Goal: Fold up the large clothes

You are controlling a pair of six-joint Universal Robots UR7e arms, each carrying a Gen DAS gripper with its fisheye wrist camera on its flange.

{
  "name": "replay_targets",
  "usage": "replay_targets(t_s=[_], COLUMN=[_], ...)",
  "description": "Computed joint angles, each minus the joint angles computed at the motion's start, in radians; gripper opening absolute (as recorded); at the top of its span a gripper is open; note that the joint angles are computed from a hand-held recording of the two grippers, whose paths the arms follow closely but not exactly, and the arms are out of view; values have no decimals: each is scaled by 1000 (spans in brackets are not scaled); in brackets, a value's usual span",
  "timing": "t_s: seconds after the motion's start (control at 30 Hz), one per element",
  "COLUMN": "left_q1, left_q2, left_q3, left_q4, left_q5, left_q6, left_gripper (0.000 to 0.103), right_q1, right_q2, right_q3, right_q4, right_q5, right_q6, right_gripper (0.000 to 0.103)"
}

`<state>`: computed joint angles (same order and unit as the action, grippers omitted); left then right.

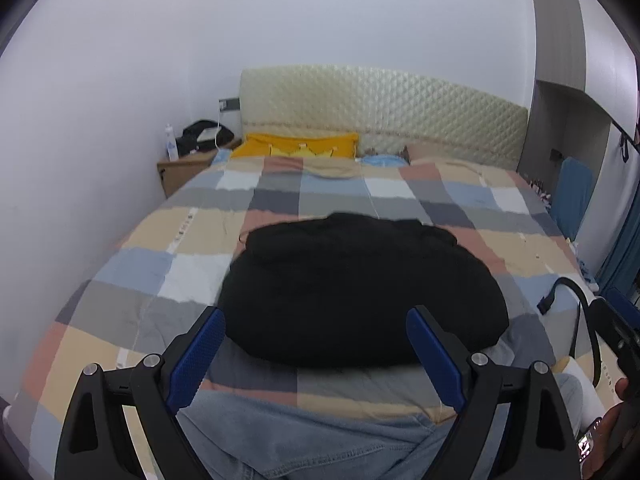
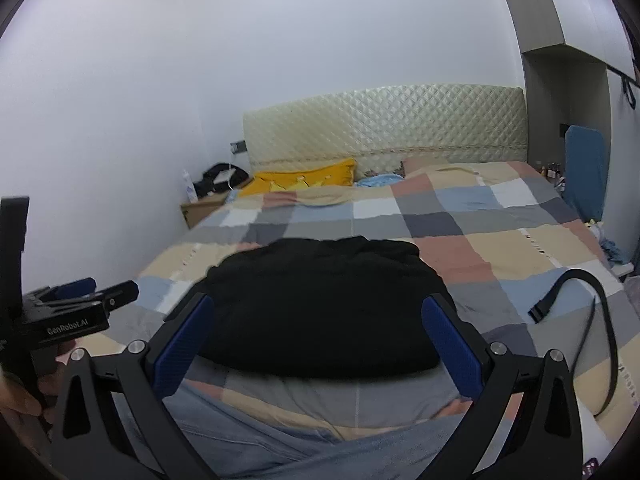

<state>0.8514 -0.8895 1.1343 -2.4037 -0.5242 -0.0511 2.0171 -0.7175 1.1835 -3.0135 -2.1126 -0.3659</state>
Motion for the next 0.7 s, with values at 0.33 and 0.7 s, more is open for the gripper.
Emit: replay_targets(t_s=[0.33, 0.7], left_q1=[9, 14], left_q2=[-7, -11], left_q3=[15, 10], left_q4=[72, 121], left_q5=[32, 20], left_q6=[-82, -114], left_gripper=[92, 92], right_q1=[-12, -10], right_q2=[-2, 28], right_q3=[38, -10], right_q4=[30, 53], right_q5=[-35, -65], right_q6=[-17, -3], right_gripper=[103, 103])
